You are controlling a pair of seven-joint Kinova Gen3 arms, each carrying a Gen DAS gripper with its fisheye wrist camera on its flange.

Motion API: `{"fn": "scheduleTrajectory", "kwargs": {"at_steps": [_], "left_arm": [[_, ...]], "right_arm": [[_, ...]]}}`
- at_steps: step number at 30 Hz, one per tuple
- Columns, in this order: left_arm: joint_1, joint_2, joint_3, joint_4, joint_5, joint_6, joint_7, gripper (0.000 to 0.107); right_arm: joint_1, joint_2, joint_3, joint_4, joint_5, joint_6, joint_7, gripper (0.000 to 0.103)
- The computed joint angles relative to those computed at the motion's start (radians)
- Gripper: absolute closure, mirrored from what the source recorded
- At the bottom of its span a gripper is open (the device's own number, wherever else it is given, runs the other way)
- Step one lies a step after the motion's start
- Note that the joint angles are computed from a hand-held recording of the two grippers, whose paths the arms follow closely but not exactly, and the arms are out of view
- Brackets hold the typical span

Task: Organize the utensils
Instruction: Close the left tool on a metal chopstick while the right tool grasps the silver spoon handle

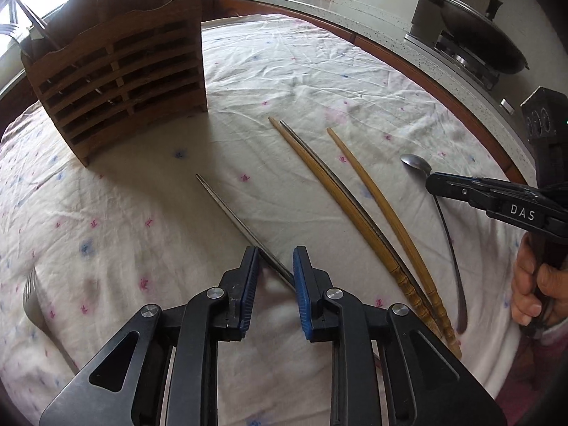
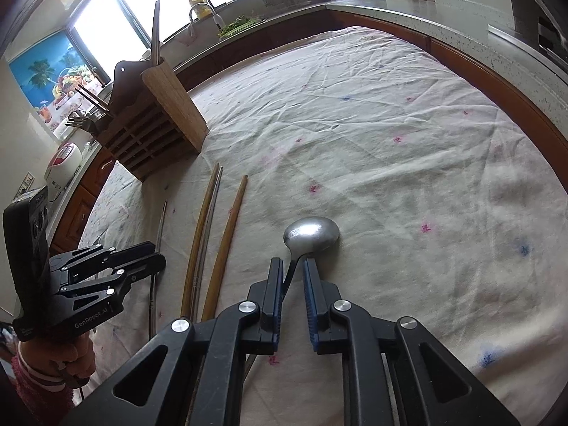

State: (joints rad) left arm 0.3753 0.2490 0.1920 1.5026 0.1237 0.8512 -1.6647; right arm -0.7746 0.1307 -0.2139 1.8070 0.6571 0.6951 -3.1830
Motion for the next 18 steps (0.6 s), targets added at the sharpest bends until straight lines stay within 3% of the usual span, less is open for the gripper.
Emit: {"fn": "scheduleTrajectory", "kwargs": {"at_steps": [8, 11, 13, 18], "left_arm": [[0.006, 0.055, -0.028, -0.070, -0.010, 0.010, 0.160, 0.088], [0.025, 0.080, -0.027, -0.098, -0.043, 0.002, 0.178, 0.089], [0.024, 0.095, -0.020, -0.114, -0.049, 0.003, 0.163, 0.099], [0.045, 0.116, -0.036, -0.169, -0.078, 0.066, 0.192, 0.098]], "right_arm": [[0.014, 0.010, 0.005, -0.011, -0.006, -0.015, 0.025, 0.089], [0.023, 0.026, 0.010, -0.030, -0.038, -0.013, 0.074, 0.089], [0.022, 0.032, 0.019, -0.033, -0.044, -0.022, 0.085, 0.089], [0.021, 0.035, 0.030, -0.046, -0.066, -0.018, 0.121, 0.089]]}}
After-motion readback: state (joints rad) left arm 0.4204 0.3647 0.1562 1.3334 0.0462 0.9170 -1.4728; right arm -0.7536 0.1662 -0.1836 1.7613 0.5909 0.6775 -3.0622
